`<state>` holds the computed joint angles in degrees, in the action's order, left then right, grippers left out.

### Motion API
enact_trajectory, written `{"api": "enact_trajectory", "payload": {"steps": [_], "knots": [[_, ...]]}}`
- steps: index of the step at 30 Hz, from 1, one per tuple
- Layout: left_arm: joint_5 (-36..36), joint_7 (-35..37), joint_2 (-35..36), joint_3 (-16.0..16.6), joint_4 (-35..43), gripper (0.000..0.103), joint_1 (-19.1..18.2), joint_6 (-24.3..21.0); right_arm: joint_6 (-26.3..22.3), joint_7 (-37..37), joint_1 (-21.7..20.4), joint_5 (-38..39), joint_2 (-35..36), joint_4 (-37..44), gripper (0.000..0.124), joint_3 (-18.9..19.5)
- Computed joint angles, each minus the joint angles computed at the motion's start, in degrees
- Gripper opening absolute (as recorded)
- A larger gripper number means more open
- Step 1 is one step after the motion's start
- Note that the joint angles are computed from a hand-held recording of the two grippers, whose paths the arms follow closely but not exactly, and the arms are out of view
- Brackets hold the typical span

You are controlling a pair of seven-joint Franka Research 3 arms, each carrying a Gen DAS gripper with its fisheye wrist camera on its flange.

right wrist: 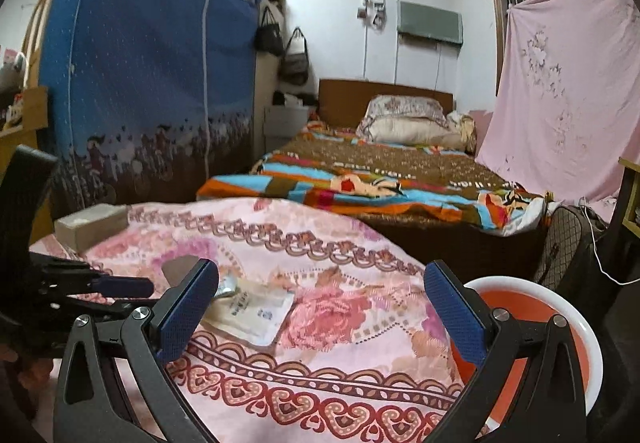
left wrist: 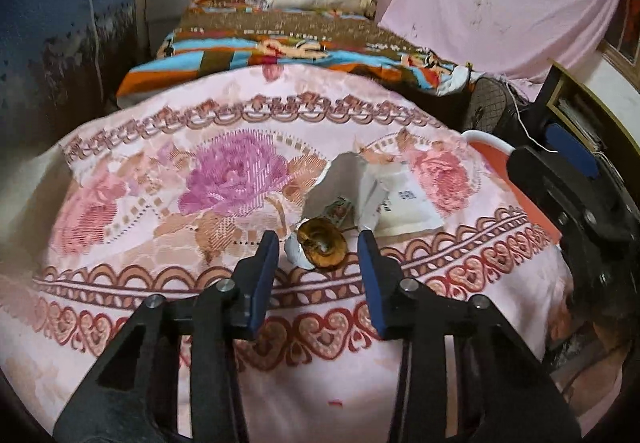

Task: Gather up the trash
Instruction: 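Grasp the round brown slice with the left tool while the right tool approaches the small white box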

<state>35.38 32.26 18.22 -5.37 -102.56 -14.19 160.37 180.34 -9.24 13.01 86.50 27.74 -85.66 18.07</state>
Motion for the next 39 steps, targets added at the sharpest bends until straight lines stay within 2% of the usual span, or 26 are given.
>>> {"api": "enact_trajectory", "payload": {"steps": [3, 7, 12, 15, 18, 24, 30, 35, 39], "knots": [[-3.65, 3.46, 1.28, -1.54, 1.24, 0.022, 1.36, -0.72, -0.66, 9.1, 1.57, -8.1, 0.09, -1.23, 0.103, -2.35], [-4.09, 4.68, 1.95, -1.08, 2.19, 0.017, 0.69, -1.5, -3.55, 23.81, 4.29, -20.25, 0.56, -1.93, 0.103, -7.2], [-4.5, 4.31, 1.67, -0.6, 1.54, 0.011, 0.67, -0.25, -10.35, 44.33, 9.82, -36.64, 2.34, -0.49, 0.103, -16.59], [-3.77, 2.38, 0.23, 0.12, -0.49, 0.009, 0.45, 1.26, -14.62, 51.17, 10.47, -42.95, 3.71, 1.38, 0.103, -18.57], [-3.13, 0.5, -1.43, 0.38, -2.87, 0.009, 0.65, 2.75, -17.49, 54.58, 9.87, -47.38, 4.5, 2.56, 0.103, -18.29], [-3.73, -1.09, -4.37, -0.32, -7.46, 0.009, 1.98, 5.67, -22.99, 57.31, 7.23, -54.23, 5.82, 5.1, 0.103, -15.0], [-11.92, 4.75, -6.51, -3.72, -12.4, 0.008, 5.44, 10.39, -29.99, 58.87, 4.05, -59.54, 8.34, 9.64, 0.102, -10.65], [-10.17, 1.99, -7.96, -1.4, -14.47, 0.006, 3.72, 11.76, -33.88, 59.86, 2.91, -60.01, 10.72, 13.95, 0.102, -8.56], [-7.46, -0.72, -8.24, -0.49, -14.67, 0.006, 3.15, 11.54, -36.18, 62.3, 5.13, -63.68, 13.03, 17.62, 0.099, -10.14]]}}
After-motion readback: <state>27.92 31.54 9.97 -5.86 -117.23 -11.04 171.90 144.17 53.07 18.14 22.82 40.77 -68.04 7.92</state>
